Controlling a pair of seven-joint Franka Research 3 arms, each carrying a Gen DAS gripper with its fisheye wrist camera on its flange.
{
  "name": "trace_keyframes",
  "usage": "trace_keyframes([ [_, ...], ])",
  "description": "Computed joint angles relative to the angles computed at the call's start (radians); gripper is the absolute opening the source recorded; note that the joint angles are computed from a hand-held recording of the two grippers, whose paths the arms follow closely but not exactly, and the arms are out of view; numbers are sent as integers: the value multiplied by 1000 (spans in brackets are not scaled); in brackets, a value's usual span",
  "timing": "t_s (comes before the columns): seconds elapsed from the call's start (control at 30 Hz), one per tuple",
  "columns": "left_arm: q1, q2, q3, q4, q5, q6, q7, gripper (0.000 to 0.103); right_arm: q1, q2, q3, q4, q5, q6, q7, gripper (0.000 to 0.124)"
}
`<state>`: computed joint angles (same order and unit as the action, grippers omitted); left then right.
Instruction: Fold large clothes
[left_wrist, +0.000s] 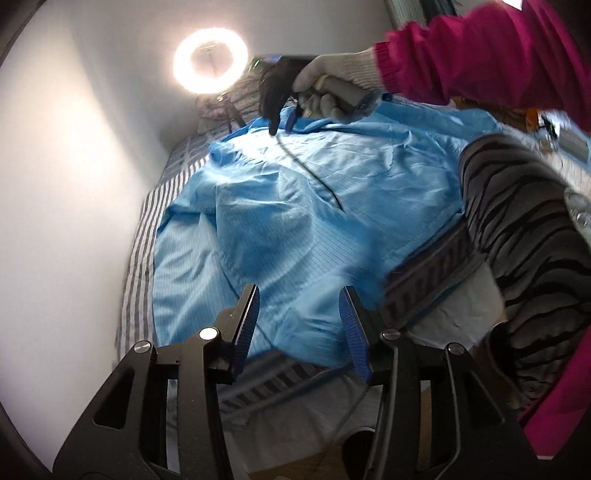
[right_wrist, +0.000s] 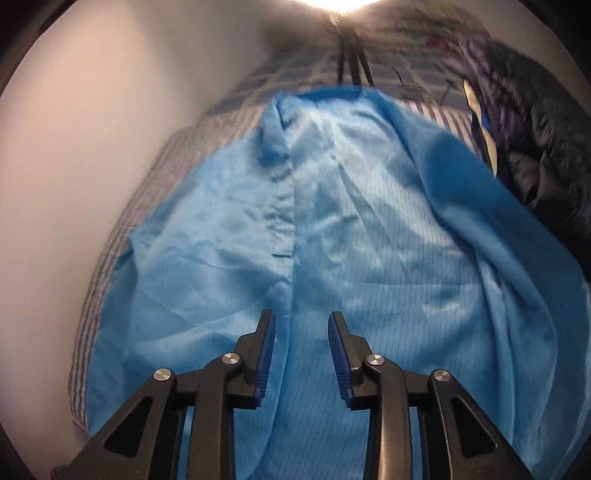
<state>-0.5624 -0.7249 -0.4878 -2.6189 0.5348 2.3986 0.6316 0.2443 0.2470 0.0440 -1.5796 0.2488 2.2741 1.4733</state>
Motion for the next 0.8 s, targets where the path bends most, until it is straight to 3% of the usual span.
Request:
trace_keyframes([
  [0.17,-12,-130,27,-35,-98,-42,-123,47,5,-111,28,-111,66,169,-140,35],
  [0.23,-22,-162,63,-55,-150,-28,-162,47,8,-124,37,-116,115,194,-194,36],
  [0.5,1,-133,142,-133,-277,102,-229,47,75,-40,63,50,62,49,-271,36],
  [0.63,39,-97,172,-164,-298,181,-234,41,122,85,65,200,11,-15,-230,35],
  [0.8,114,-67,193,-184,-280,260,-218,35,188,319,66,502,-46,-130,-177,35],
])
